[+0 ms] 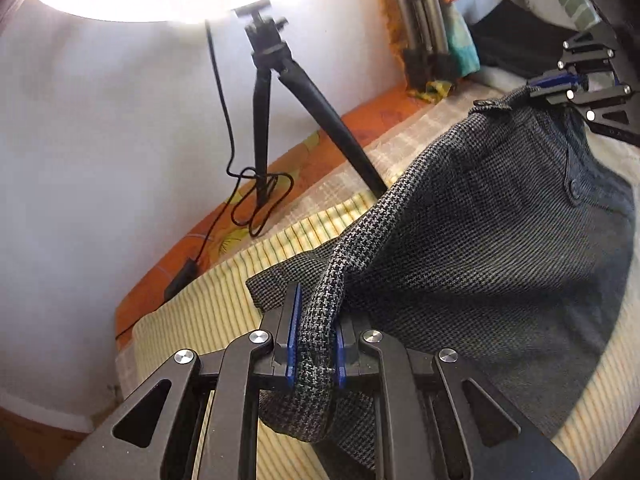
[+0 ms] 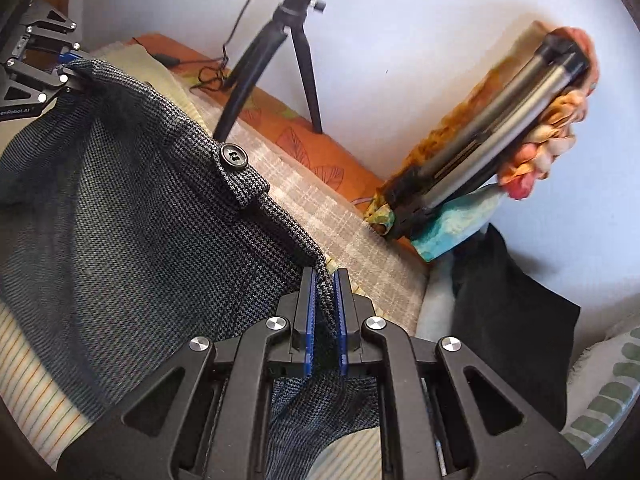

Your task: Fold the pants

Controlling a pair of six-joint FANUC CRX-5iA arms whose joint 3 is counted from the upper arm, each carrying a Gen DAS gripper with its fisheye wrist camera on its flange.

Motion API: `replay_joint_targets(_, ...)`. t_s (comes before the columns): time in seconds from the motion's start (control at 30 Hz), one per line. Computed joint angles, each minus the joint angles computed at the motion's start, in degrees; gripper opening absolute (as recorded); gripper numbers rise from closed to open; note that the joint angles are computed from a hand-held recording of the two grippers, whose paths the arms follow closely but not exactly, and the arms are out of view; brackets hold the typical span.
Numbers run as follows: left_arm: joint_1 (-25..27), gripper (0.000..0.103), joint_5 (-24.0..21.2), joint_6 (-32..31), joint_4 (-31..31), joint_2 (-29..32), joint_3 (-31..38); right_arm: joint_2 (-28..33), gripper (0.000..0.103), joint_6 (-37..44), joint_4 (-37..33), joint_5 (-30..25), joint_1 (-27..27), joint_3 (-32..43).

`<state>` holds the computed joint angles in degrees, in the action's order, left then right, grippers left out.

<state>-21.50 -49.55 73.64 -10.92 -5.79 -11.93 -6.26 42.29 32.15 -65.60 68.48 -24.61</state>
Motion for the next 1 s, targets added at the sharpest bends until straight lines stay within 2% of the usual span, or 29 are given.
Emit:
replay_joint_targets(0.03, -0.22, 0.017, -0.2, 0.54, -1.12, 0.88, 0.59, 0.77, 0.009, 0.49, -0.54, 0.56, -0.73, 0.15)
replay_joint_targets(0.13, -0.53, 0.029, -0.89, 2.88, -3.46, 3.58, 2.36, 3.17, 0.009, 1.88, -1.81, 1.44, -2.41, 0.57)
replay_joint_targets(0.2, -0.62, 0.047, -1.04, 5.64, -5.9, 4.54, 3.29, 4.2, 0.009, 2.67, -2.51, 2.04, -3.39, 0.69)
replay_joint_targets(0.3, 1.42, 0.057, -0.11, 5.78, -4.38, 3.86, 2.45, 5.26, 0.009, 3.0, -3.26, 3.67, -4.96, 0.85)
replay_joint_targets(0.4, 2.65, 0.061, 0.44, 6.56, -3.98, 2.89, 1.48, 6.16, 0.009, 3.06, -3.92, 4.41, -5.86, 1.27)
replay_joint_targets(0.53, 6.1, 0.064, 1.1, 4.43, 1.34, 2.0, 0.2, 6.85, 0.009, 2.26, -3.34, 4.91, -6.36, 0.83)
replay_joint_targets(0.6, 4.86, 0.064, 0.36, 10.43, -3.95, 1.6, 1.49, 7.04, 0.011, 1.82, -2.94, 4.75, -6.73, 0.67)
replay_joint_targets(0.63, 4.51, 0.064, 0.03, 12.25, -5.82, 1.67, 2.02, 7.11, 0.02, 0.76, -2.1, 4.46, -7.02, 0.47)
replay_joint_targets(0.67, 5.09, 0.064, 0.1, 12.05, -5.19, 0.74, 1.48, 6.89, 0.036, -1.14, -1.11, 3.54, -7.14, 0.27)
replay_joint_targets(0.8, 6.48, 0.064, 1.16, 9.88, -2.15, -4.19, -2.05, 1.67, 0.057, -6.47, 0.12, 2.97, -6.91, -1.99)
replay_joint_targets(0.83, 6.94, 0.064, 1.5, 8.86, -0.42, -5.43, -3.14, -0.02, 0.066, -8.56, -0.02, 1.81, -6.51, -2.49)
replay_joint_targets(0.87, 7.81, 0.064, 2.21, 6.73, 2.94, -7.42, -5.14, -1.96, 0.07, -11.07, -0.39, 0.83, -5.87, -3.1)
replay_joint_targets(0.9, 7.99, 0.064, 2.74, 5.84, 4.74, -8.38, -6.27, -3.74, 0.071, -13.63, -0.95, 0.33, -4.95, -3.57)
replay_joint_targets(1.0, 7.32, 0.065, 4.29, 3.41, 10.12, -12.31, -10.55, -11.04, 0.079, -25.31, -1.86, -3.01, 0.61, -6.76)
